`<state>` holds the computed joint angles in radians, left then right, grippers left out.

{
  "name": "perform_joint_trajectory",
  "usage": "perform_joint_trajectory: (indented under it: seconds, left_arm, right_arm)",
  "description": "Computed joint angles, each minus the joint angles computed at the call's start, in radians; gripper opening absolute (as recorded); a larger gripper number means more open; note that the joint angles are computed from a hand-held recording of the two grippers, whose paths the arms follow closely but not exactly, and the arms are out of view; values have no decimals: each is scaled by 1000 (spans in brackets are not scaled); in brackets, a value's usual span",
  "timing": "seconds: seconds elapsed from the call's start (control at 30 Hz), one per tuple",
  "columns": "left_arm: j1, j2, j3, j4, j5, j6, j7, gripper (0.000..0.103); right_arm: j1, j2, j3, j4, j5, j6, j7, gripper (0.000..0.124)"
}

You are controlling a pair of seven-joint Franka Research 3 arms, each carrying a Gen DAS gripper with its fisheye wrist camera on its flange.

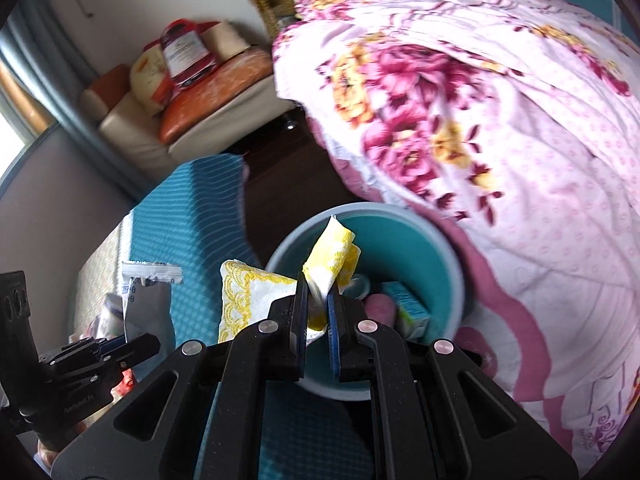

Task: Collect trash
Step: 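Carry the yellow wrapper and blue snack bar over the teal bin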

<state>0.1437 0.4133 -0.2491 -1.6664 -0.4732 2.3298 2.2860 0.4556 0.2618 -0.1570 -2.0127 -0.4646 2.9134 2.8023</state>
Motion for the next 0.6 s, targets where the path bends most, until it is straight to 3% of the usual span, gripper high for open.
perform_joint_trajectory:
  seconds: [0.4, 0.6]
  left_arm:
    - [-73, 134, -29, 123, 103, 7, -93, 23]
    - [-77, 164, -37, 149, 140, 9, -120, 37]
  right_arm:
    - [-26, 19, -10, -6, -2, -38, -18, 9]
    - [-36, 31, -7, -3, 21, -42, -36, 9]
